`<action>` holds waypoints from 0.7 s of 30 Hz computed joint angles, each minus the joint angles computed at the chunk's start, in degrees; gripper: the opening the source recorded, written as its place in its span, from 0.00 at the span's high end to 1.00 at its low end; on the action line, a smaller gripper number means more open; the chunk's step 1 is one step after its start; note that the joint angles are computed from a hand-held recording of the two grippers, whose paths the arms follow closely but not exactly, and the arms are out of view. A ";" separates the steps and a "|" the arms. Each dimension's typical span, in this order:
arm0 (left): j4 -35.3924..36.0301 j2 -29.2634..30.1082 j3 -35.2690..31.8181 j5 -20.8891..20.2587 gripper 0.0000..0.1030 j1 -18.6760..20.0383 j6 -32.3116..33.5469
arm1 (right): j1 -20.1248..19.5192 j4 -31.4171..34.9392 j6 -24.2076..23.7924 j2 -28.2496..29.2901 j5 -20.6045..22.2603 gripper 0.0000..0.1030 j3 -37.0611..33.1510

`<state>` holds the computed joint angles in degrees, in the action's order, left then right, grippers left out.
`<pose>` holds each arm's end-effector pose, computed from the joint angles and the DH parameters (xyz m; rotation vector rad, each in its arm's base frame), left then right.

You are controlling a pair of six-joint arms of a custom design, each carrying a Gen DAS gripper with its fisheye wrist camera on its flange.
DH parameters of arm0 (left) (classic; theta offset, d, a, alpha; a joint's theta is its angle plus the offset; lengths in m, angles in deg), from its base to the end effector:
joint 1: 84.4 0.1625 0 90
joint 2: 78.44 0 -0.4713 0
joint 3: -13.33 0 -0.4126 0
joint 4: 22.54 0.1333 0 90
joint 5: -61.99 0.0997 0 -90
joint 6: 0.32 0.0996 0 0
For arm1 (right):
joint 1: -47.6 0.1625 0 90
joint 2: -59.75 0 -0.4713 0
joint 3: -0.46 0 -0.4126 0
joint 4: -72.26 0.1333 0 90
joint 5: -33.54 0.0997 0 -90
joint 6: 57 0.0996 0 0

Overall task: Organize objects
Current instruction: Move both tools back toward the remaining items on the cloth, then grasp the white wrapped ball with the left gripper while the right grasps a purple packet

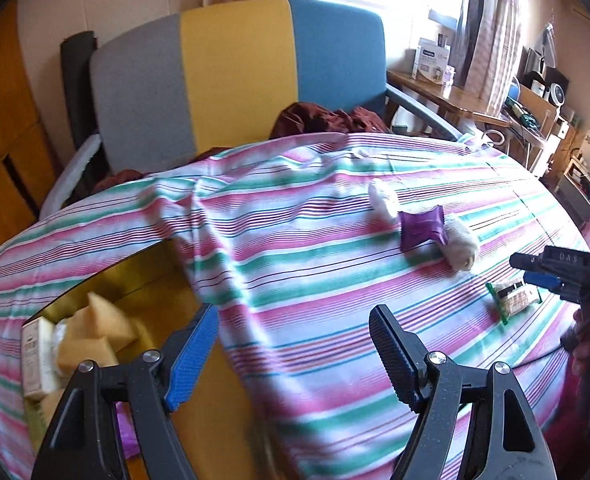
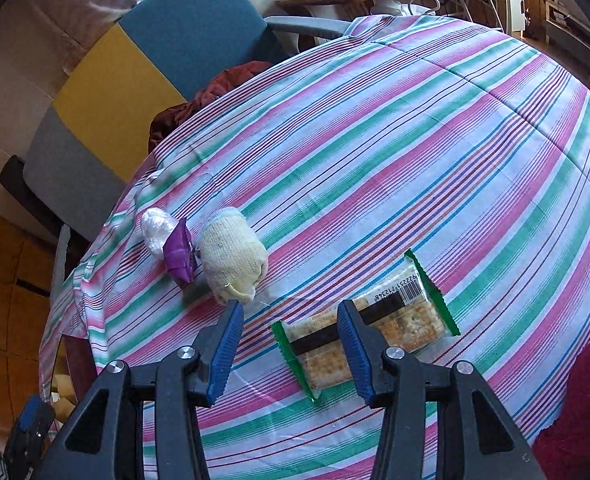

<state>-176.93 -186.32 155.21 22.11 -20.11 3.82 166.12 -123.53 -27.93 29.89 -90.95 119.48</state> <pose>0.0520 -0.3754 0.3757 0.3043 2.2544 -0.7995 0.3224 -0.4323 -0.0655 -0.1332 -2.6545 0.7371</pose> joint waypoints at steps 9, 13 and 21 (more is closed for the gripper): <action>-8.64 17.85 -8.73 -7.77 0.30 5.85 1.37 | -0.88 0.09 -0.49 -0.25 3.88 0.52 0.27; -10.30 24.44 -13.29 -10.52 0.32 7.71 2.01 | -1.19 0.83 -1.03 -0.15 5.52 0.52 0.06; -12.97 36.13 -21.65 -11.48 0.32 9.91 3.26 | -1.62 2.19 -1.68 0.17 7.58 0.52 -0.35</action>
<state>-189.90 -150.18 133.56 10.63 -10.20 7.08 164.49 -121.33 -29.60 30.06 -83.37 119.14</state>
